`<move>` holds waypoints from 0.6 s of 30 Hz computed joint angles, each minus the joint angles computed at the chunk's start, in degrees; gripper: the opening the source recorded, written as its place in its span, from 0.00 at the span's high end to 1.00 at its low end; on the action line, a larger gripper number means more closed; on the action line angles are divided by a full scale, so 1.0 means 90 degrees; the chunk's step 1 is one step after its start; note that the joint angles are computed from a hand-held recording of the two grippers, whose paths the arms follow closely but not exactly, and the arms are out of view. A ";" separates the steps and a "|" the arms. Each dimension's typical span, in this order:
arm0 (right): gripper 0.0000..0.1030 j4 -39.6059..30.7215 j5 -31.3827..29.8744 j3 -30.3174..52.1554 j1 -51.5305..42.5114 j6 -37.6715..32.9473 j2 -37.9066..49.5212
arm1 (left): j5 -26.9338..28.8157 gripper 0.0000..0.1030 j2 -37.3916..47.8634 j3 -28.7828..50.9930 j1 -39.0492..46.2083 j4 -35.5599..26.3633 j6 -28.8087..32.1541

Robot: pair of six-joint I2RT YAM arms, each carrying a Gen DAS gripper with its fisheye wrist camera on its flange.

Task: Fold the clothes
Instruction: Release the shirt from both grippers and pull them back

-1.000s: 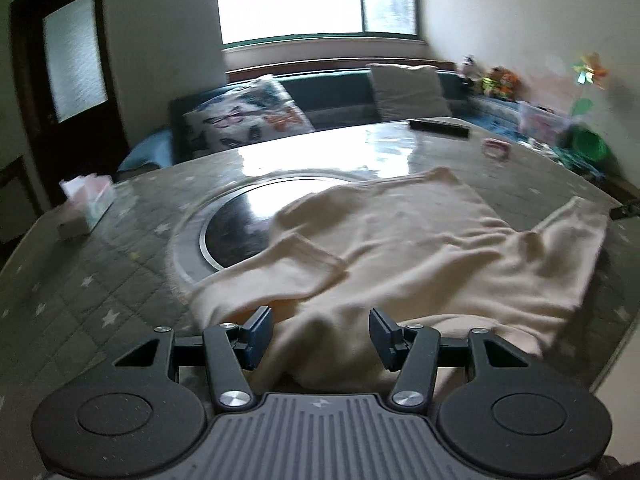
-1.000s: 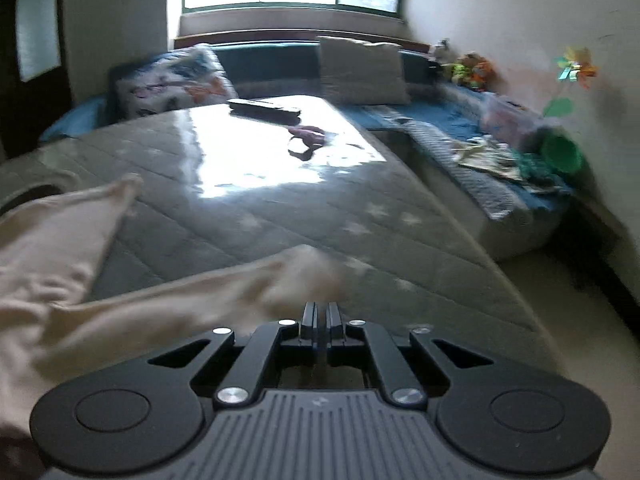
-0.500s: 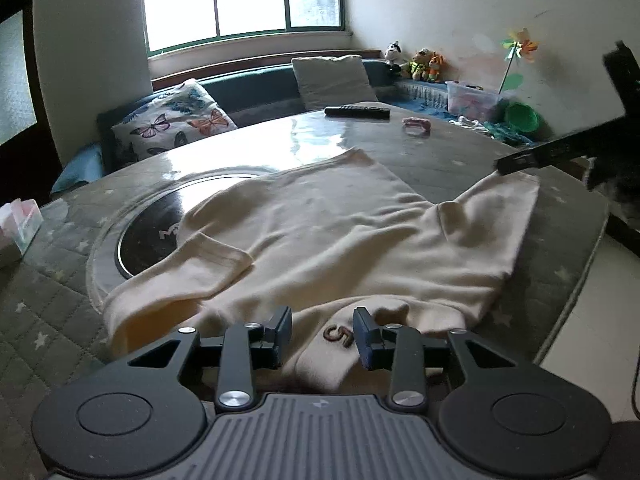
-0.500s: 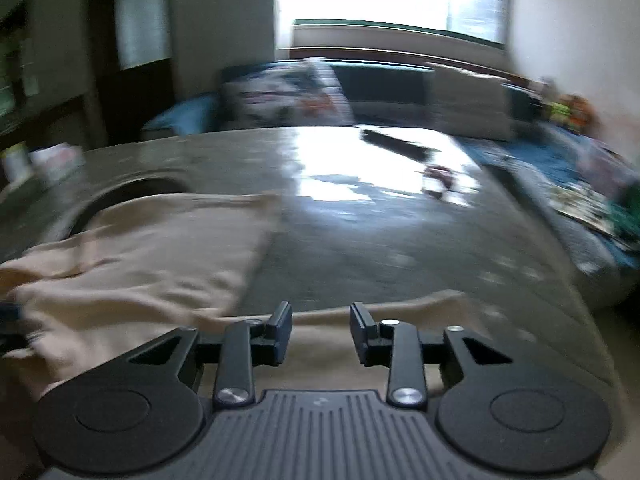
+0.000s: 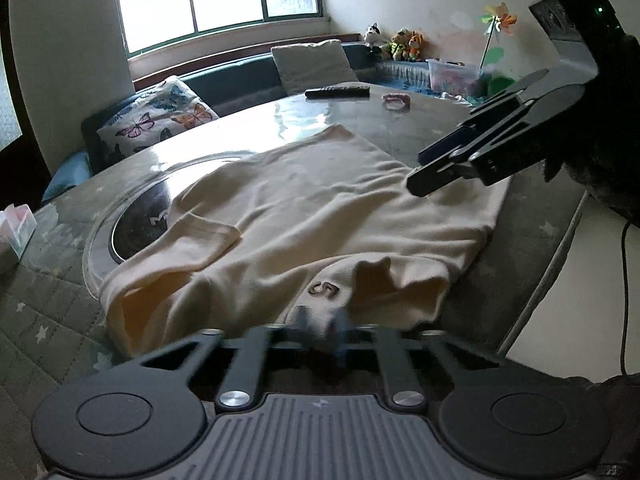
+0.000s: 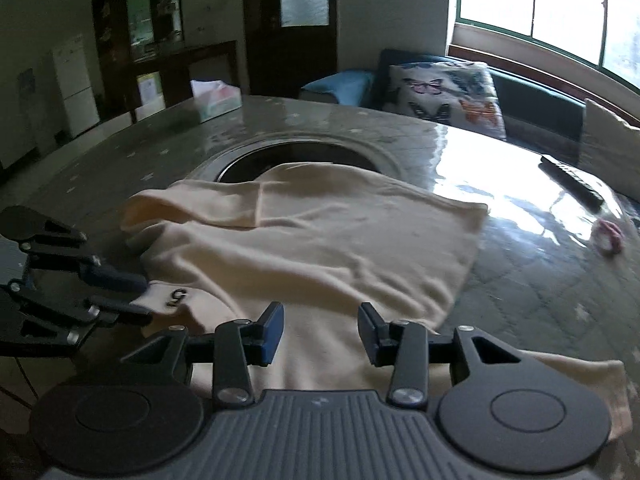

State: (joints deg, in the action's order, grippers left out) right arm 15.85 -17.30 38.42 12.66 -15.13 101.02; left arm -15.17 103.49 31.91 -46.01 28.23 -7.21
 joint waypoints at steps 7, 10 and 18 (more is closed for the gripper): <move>0.60 -0.0099 -0.0097 0.0213 0.0217 -0.0179 0.0191 | 0.0359 0.96 -0.0647 -0.0299 -0.0088 -0.0389 0.0242; 0.60 -0.0103 -0.0186 0.0388 0.0374 -0.0209 0.0523 | 0.0492 0.96 -0.0590 -0.0245 -0.0007 -0.0473 0.0289; 0.60 -0.0550 -0.0369 0.0665 0.0561 -0.0710 0.1049 | 0.0579 0.69 -0.0983 -0.0085 0.0375 -0.0707 0.0503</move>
